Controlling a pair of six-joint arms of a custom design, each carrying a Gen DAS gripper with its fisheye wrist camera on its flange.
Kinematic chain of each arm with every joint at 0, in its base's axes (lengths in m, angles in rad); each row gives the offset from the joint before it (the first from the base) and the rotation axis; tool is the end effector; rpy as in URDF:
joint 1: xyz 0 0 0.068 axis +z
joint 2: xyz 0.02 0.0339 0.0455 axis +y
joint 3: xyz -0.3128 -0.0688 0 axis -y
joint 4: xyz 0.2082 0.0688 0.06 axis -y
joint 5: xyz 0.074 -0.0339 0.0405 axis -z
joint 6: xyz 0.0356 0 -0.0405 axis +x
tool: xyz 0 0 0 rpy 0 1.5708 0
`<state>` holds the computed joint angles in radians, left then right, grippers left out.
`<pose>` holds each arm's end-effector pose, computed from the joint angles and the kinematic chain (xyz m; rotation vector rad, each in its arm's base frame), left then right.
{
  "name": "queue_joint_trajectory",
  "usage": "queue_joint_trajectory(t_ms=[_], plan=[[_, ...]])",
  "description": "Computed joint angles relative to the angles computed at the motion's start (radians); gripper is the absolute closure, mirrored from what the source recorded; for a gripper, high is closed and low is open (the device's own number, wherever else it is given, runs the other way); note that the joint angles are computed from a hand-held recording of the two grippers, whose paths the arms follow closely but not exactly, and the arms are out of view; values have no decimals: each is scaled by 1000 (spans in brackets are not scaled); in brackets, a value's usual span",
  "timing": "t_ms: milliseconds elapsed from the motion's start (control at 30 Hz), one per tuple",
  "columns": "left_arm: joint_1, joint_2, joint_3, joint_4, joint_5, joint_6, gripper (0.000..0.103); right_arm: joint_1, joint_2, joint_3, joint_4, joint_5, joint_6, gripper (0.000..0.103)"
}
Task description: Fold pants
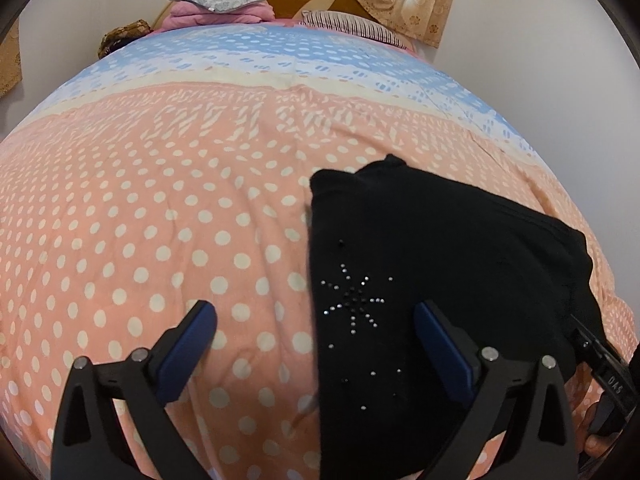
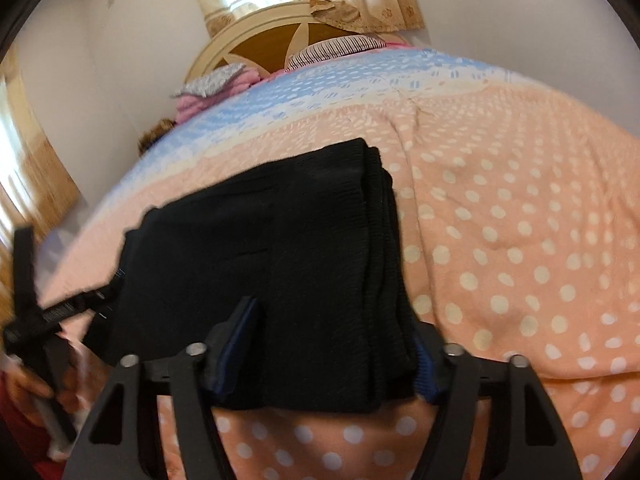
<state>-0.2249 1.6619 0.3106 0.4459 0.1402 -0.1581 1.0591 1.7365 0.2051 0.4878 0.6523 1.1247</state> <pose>0.2132 -0.0539 0.1489 0.1437 2.4904 -0.3359 0.1125 0.1561 0.1279 0.2885 2.3181 0.1946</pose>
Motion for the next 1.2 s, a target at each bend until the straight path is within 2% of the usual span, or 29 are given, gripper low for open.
queue_joint_trajectory(t_ms=[67,167,233,333,433,567,633,667,700,733,800,833,967,1100,1200], plan=[[-7,-8,5,-17,-11,-4,1,24,-3,31,-45,20,-25,59],[-6,-36,19,-71,12,6,1,54,11,79,-124,60,-34,64],[-4,-66,19,-92,59,23,1,51,5,64,-98,54,-39,65],[-8,-100,-8,-57,100,55,1,24,-3,4,13,18,-47,65],[26,-65,-11,-42,167,66,2,19,-4,-6,30,10,-52,65],[148,46,-7,-21,345,3,6,11,-3,-19,64,-7,-45,65],[188,52,-24,14,390,-27,10,0,4,-40,113,-25,-44,65],[192,50,-22,5,395,-28,11,-5,8,-52,140,-33,-44,65],[183,40,-26,3,376,-24,17,-6,11,-56,152,-36,-43,65],[171,28,-32,1,350,-19,23,-8,12,-59,159,-38,-44,65],[129,-8,-56,19,282,-12,27,-7,14,-58,158,-37,-44,65],[116,-24,-65,28,257,-13,33,-9,14,-61,163,-39,-44,65],[34,-81,-88,54,158,10,35,-13,19,-68,183,-46,-45,65],[81,-29,-86,83,224,6,35,-17,21,-74,196,-50,-47,65],[85,-81,-94,56,258,-10,35,-19,24,-79,208,-53,-46,65]])
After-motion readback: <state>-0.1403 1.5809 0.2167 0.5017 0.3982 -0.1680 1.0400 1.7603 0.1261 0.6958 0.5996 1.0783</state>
